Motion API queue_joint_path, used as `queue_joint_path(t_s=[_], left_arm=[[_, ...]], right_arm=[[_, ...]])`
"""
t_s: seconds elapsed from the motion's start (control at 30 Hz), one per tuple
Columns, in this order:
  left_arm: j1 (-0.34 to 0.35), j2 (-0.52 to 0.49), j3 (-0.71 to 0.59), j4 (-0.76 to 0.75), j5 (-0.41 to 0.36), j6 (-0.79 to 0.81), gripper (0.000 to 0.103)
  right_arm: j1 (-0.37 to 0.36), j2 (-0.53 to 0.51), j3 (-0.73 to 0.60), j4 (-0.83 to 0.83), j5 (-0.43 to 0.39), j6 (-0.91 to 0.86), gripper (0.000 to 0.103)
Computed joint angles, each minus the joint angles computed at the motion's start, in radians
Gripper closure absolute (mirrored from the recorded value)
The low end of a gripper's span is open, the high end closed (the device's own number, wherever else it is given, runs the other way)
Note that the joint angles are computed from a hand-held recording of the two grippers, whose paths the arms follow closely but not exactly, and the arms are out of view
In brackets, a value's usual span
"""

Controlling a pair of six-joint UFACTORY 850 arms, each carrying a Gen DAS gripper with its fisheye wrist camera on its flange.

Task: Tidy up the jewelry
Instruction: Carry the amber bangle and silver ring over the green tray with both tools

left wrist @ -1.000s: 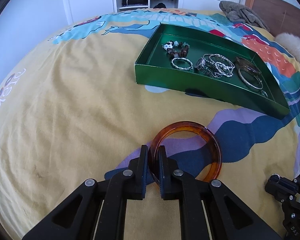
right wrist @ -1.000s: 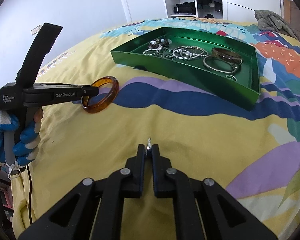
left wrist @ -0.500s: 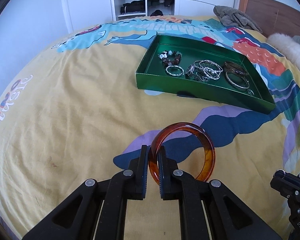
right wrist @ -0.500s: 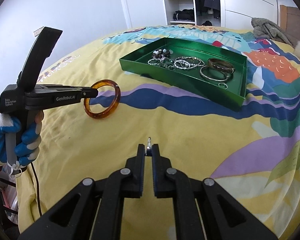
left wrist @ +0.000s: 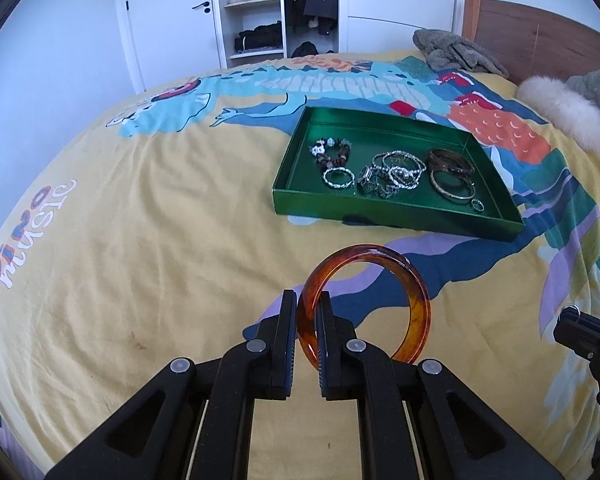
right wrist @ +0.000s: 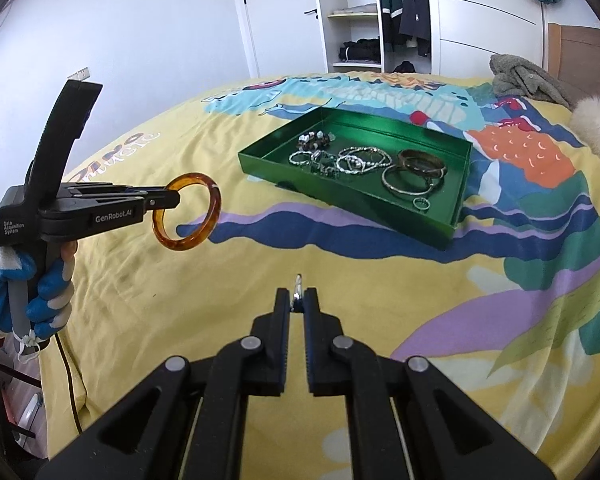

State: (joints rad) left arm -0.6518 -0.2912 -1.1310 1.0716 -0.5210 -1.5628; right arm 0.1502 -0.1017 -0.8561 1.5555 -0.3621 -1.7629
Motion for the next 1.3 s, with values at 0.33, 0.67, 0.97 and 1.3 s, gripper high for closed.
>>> queue_joint_path(t_s=[0.33, 0.67, 0.97, 1.3], left_arm=[[0.039, -0.066, -0.156, -0.028, 0.005, 0.098, 0.094], [0.099, -0.302, -0.473, -0.190, -0.016, 0.333, 0.094], [0.129, -0.548, -0.805, -0.386, -0.092, 0.571, 0.094], [0.147, -0.773, -1.147, -0.573, -0.228, 0.762, 0.094]], right_arm=[[-0.022, -0.095, -0.167, -0.058, 0.005, 0.075, 0.097], [-0.020, -0.338, -0.448, -0.242, -0.021, 0.296, 0.097], [-0.026, -0.527, -0.633, -0.400, -0.093, 0.446, 0.097], [-0.046, -0.590, -0.690, -0.438, -0.176, 0.488, 0.097]])
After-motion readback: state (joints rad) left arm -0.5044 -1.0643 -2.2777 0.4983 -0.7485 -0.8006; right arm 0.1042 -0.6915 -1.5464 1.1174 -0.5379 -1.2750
